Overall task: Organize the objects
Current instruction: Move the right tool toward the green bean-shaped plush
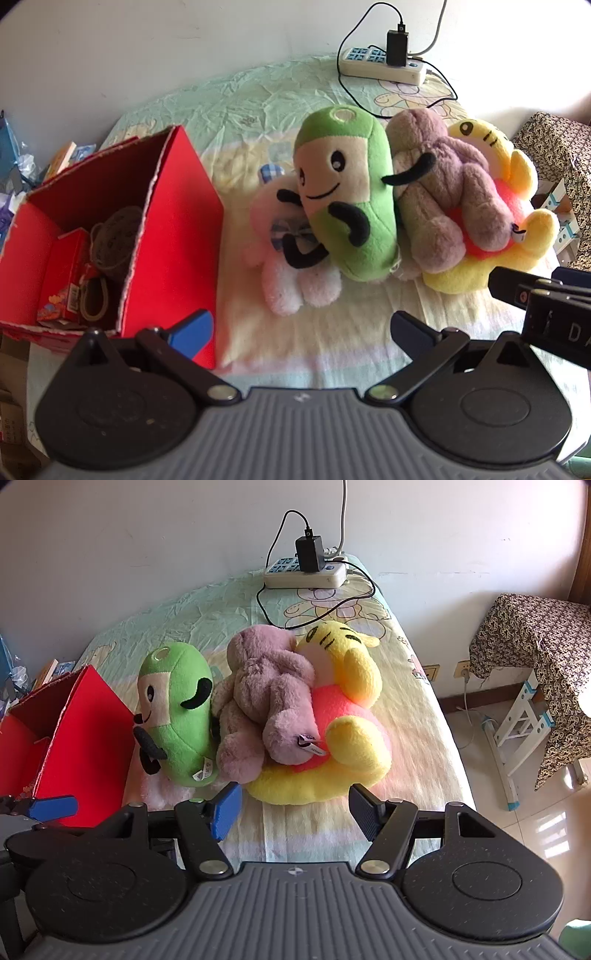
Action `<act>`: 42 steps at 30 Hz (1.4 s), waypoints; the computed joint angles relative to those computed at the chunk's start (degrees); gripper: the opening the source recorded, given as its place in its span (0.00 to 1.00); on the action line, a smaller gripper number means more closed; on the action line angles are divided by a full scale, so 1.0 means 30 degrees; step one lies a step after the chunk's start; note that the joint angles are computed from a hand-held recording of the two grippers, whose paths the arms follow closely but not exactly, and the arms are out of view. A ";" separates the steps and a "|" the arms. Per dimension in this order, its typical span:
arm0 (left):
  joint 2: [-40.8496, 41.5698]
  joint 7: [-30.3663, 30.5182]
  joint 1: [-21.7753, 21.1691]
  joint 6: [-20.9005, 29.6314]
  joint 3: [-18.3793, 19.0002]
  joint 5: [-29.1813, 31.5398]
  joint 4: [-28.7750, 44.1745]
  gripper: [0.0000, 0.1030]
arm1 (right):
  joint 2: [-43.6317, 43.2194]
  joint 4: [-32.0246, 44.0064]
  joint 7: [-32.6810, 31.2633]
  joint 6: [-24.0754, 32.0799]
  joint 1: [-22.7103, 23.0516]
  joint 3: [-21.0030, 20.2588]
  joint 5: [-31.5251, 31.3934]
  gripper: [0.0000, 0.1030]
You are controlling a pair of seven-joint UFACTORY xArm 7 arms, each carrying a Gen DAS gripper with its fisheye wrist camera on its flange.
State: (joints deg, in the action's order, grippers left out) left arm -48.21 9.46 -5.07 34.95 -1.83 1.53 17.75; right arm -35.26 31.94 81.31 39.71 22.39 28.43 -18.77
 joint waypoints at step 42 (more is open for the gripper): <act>0.0622 0.7624 -0.3772 -0.0499 0.4737 -0.6050 0.1584 0.98 | 0.0017 -0.1439 -0.4641 -1.0342 -0.1936 -0.1561 0.1566 0.53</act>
State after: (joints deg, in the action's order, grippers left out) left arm -46.34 32.33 -16.38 33.45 12.38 -16.62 22.50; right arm -35.21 27.62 67.39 8.68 16.58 23.75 -14.07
